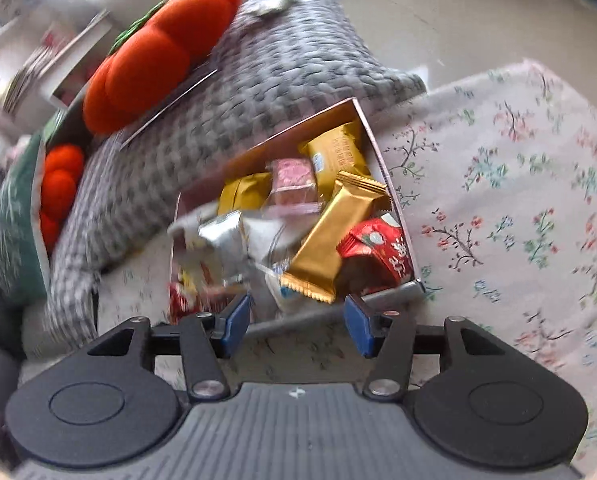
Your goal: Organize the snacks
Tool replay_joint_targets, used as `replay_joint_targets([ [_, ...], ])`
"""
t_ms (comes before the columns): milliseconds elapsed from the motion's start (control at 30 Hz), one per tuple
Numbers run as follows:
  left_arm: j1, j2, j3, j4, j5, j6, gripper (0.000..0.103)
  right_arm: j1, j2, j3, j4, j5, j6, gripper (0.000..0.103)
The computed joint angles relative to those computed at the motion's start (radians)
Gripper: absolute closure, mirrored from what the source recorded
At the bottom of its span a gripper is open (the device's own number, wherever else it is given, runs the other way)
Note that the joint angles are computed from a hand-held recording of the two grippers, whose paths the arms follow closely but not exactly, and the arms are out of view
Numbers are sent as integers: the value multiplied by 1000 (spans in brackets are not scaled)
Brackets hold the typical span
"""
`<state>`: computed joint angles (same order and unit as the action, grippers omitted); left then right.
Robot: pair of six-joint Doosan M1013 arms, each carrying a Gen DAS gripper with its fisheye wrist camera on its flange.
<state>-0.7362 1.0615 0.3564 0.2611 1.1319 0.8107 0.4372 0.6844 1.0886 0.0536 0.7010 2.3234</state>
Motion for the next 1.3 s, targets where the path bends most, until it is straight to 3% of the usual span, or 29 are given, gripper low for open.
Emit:
replay_joint_targets([
  [233,-24,-149,270,66,-132,-47,39,40,-55,76,-54,1,-37,52],
  [400,-51,-211,384,164,-127,-91,39,108,-59,78,-283,65,-52,52],
  [533,-75,-248,451,281,-126,-169,39,134,-94,133,-377,51,-4,52],
  [633,-87,-277,505,282,-162,-217,39,156,-126,183,-468,27,75,50],
  [733,-100,-290,534,291,-177,-233,39,171,-155,239,-530,-12,128,45],
  [967,-127,-293,551,347,-179,-252,39,178,-165,269,-565,6,173,46],
  [1300,-130,-282,535,353,-175,-223,39,176,-168,279,-576,-2,196,45],
])
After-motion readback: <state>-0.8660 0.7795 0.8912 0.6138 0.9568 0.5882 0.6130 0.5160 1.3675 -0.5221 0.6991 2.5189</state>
